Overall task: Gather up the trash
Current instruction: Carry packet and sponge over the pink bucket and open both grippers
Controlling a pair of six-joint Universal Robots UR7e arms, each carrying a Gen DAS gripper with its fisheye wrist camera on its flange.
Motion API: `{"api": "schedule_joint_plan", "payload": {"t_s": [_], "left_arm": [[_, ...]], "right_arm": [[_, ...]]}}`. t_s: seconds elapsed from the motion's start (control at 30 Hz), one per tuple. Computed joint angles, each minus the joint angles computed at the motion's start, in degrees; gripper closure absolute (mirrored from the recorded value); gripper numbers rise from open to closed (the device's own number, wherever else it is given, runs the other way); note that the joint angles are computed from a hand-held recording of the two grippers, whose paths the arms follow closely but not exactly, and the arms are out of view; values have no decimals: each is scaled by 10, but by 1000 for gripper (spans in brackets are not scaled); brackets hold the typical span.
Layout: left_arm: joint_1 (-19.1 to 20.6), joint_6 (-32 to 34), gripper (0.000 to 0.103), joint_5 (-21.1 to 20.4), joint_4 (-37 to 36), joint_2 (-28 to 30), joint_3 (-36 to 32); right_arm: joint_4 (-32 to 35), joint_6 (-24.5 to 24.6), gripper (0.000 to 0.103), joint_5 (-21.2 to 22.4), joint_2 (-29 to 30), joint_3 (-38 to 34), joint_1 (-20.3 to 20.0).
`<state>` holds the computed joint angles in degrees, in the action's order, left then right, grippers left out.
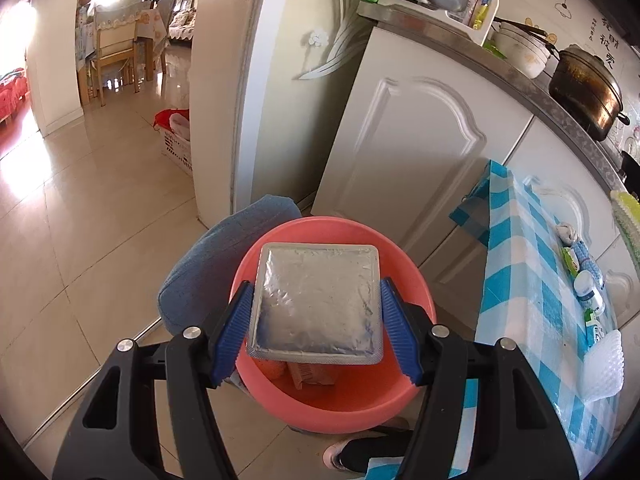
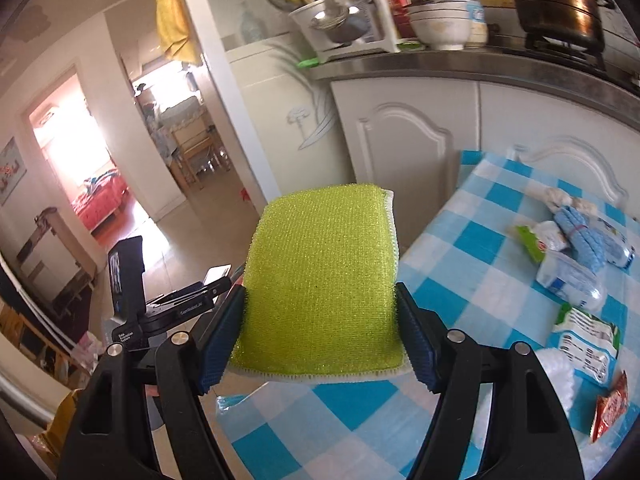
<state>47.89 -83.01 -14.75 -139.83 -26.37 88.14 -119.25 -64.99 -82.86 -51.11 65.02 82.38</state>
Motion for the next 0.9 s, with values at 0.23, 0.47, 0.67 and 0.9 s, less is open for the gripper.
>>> {"api": "schedule_joint_plan", "payload": {"t_s": [0.23,0.47,0.67,0.9], "left_arm": [[13,11,39,1,-36,-10,19],[30,69,39,-10,-127,-7,30],[48,116,39,-26,-162,4,20],[68,165,24,-58,-194,22,2]], "right_arm": [[-43,-31,30,-77,25,46,34],[-77,-38,30,-130,66,53,50],[-138,-69,22,-175,88,79,59],[-134,-49,13,-184,96,79,54]]}}
